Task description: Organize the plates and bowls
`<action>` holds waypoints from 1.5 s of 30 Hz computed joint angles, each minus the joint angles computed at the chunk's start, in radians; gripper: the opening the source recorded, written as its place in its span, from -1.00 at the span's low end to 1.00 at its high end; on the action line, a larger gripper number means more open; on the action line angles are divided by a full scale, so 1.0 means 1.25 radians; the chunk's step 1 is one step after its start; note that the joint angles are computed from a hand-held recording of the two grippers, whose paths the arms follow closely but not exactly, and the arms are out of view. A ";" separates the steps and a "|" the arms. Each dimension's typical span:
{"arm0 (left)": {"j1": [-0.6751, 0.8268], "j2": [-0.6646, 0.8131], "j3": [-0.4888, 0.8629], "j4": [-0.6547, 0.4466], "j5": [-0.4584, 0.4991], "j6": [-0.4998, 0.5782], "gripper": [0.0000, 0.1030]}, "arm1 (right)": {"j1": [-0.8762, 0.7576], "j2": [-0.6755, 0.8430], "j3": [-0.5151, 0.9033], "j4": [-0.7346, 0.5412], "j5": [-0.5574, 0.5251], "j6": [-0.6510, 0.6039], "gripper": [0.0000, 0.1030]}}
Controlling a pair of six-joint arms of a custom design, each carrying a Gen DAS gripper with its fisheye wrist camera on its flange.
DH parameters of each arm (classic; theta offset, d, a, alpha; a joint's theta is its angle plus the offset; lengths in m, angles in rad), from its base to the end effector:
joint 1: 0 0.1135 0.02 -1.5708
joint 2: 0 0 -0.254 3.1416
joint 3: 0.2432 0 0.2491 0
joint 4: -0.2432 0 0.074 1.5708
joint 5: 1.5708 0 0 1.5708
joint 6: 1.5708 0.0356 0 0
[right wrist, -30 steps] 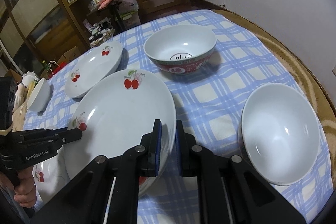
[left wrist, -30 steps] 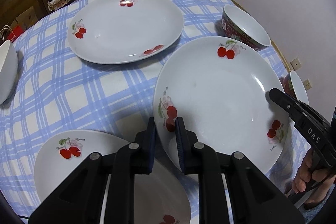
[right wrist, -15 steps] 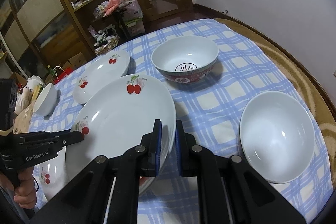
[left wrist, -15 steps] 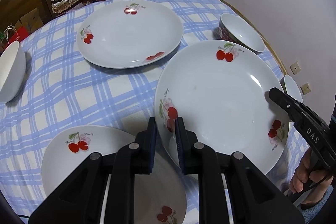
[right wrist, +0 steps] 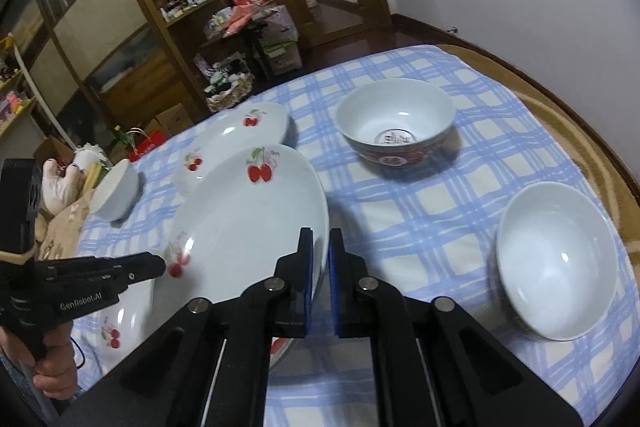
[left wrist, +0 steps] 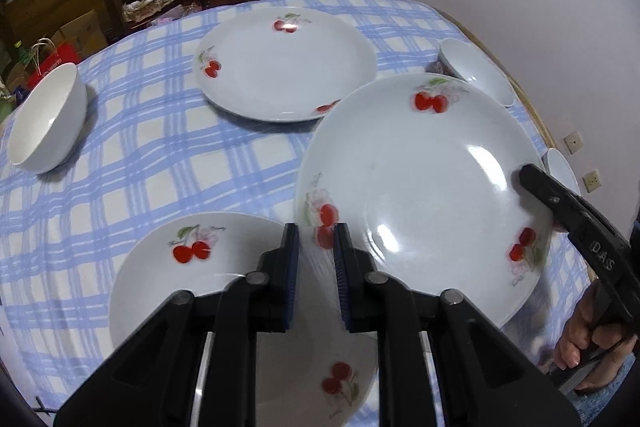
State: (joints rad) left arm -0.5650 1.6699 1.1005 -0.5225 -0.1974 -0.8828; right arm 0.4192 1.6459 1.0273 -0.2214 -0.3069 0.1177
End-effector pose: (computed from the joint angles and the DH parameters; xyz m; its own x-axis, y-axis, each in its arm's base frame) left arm 0.2835 -0.1715 0.1898 -0.8226 -0.3754 -0.4271 -0.2941 0.9237 -0.2455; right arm 0.3088 0.1494 0.1951 -0.7427 -0.2084 -0.6364 -0.4884 0.8188 0.3018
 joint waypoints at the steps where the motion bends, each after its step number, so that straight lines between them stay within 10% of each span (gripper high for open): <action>1: 0.000 -0.012 -0.006 0.025 0.039 0.010 -0.96 | 0.012 0.005 0.009 -0.012 0.000 0.001 -0.84; 13: -0.003 0.040 0.048 -0.115 -0.073 -0.058 -0.91 | 0.039 0.015 0.008 -0.016 0.062 0.022 -0.88; 45: 0.076 -0.025 -0.078 -0.001 0.079 -0.069 -0.93 | 0.032 0.032 0.005 -0.006 0.057 0.011 -0.88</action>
State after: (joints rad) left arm -0.4696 1.6390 1.0025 -0.5233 -0.0990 -0.9693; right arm 0.4588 1.6854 1.0330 -0.2289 -0.2354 0.1320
